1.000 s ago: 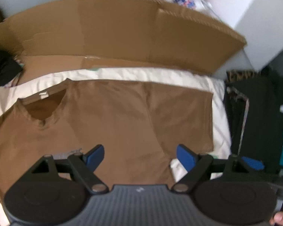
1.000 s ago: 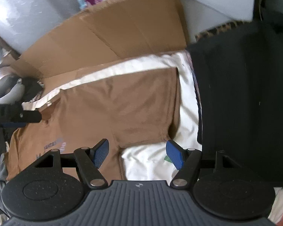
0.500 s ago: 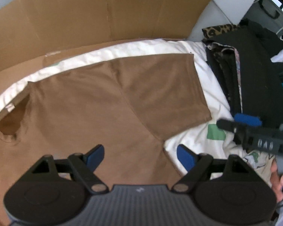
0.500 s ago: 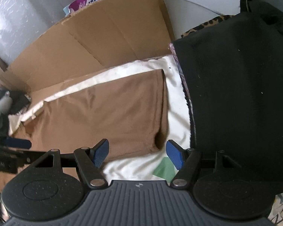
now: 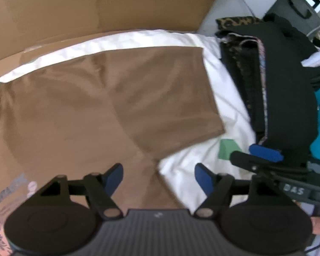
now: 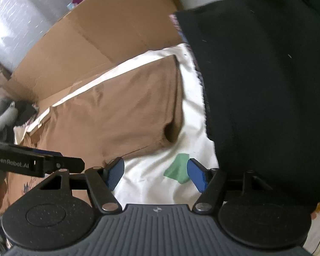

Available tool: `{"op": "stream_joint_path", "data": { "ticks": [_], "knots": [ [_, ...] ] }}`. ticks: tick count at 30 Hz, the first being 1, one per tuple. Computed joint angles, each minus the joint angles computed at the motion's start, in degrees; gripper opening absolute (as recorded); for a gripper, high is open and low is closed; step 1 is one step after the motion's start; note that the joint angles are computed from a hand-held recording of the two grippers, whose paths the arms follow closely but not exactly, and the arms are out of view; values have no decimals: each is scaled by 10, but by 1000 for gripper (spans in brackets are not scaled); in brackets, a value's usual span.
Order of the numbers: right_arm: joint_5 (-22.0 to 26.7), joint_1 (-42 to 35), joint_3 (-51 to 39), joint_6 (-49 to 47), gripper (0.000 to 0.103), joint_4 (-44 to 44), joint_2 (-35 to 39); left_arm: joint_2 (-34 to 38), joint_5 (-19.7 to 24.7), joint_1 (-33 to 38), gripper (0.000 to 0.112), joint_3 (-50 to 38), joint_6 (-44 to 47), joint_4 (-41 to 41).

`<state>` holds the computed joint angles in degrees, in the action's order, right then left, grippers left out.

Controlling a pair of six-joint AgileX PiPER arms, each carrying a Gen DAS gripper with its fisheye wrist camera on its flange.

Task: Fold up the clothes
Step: 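Pinch the shirt side edge with the right gripper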

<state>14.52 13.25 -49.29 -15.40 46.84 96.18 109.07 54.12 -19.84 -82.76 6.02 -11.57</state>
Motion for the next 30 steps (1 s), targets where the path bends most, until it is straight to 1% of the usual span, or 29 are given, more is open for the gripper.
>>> {"op": "stream_joint_path", "data": {
  "ticks": [2,4,5,6,9,12,14,17,20,21,22,25,30],
  "knots": [
    [-8,-4,10,-16,68,28,2,-3,-7,-2,74,6,-3,-7],
    [-5,-11,17,-68,60,87,8,-1,-6,-5,65,7,-12,-2],
    [-2,-14,19,-96,59,117,11,2,-3,-6,60,5,-17,0],
    [-1,-16,23,-114,56,138,12,6,2,-5,56,1,-20,-4],
    [-3,-21,32,-167,56,193,13,5,-3,-8,54,4,-21,-7],
    [1,-23,32,-265,56,298,23,5,-8,-12,49,8,-27,3],
    [4,-21,23,-300,56,343,32,7,-7,-11,49,8,-28,3],
    [2,-16,-2,-300,56,365,57,8,-6,-10,48,7,-32,9],
    [11,-18,-17,-298,56,391,79,8,-6,-4,47,4,-39,10],
    [16,-21,-19,-319,55,419,86,7,-6,-2,47,3,-40,9],
    [22,-24,-22,-330,50,439,93,6,-6,2,47,4,-40,6],
    [37,-32,-38,-297,49,447,119,4,-6,11,47,8,-41,4],
    [34,-28,-62,-270,49,458,138,-6,-14,16,47,18,-38,15]
  ]
}}
